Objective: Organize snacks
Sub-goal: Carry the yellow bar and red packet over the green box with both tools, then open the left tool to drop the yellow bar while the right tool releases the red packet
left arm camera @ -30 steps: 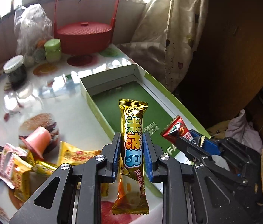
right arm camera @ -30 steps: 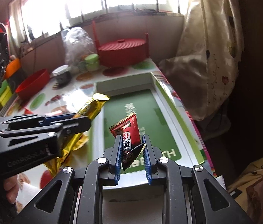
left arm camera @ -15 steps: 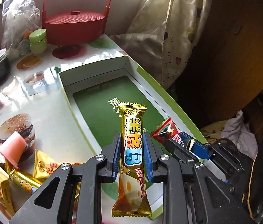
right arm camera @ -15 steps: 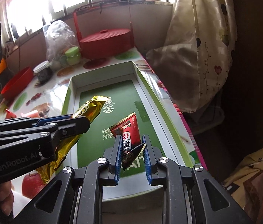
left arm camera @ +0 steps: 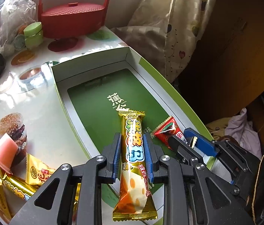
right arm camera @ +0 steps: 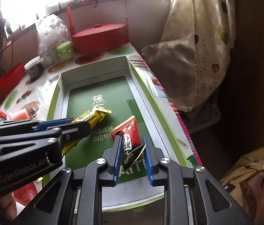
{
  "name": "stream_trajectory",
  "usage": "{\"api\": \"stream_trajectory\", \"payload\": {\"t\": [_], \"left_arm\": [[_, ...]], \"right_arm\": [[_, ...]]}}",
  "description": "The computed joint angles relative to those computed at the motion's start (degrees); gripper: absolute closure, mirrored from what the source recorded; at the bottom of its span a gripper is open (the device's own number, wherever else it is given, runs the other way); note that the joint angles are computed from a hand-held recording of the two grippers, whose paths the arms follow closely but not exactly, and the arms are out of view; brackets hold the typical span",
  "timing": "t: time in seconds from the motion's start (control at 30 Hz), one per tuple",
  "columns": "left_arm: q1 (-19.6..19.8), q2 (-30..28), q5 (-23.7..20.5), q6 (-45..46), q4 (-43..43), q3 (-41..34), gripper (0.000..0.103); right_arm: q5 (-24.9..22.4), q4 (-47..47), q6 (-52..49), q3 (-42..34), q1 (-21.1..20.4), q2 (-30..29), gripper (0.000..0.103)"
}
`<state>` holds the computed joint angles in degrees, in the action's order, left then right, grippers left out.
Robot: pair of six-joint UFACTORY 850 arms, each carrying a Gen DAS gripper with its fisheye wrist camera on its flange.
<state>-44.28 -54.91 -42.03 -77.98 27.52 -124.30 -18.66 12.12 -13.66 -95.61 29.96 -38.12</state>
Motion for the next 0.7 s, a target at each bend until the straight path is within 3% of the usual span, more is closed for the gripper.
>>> {"api": "stream_trajectory", "payload": {"t": [0.13, 0.3, 0.7], "left_arm": [[0.3, 0.4, 1.7, -0.3, -0.6, 0.9, 0.078], [0.3, 1.4, 3.7, -1.1, -0.4, 2.6, 0.068], [-1.0, 3.4, 1.6, -4.7, 4.3, 4.7, 0.067]], "right_arm": [[0.8, -1.7, 2.2, 0.5, -0.1, 0.3, 0.072], [1.4, -3.4, 4.7, 1.2, -0.1, 0.8, 0.066], [3.4, -2.5, 5.3, 4.4, -0.1, 3.4, 0.057]]}}
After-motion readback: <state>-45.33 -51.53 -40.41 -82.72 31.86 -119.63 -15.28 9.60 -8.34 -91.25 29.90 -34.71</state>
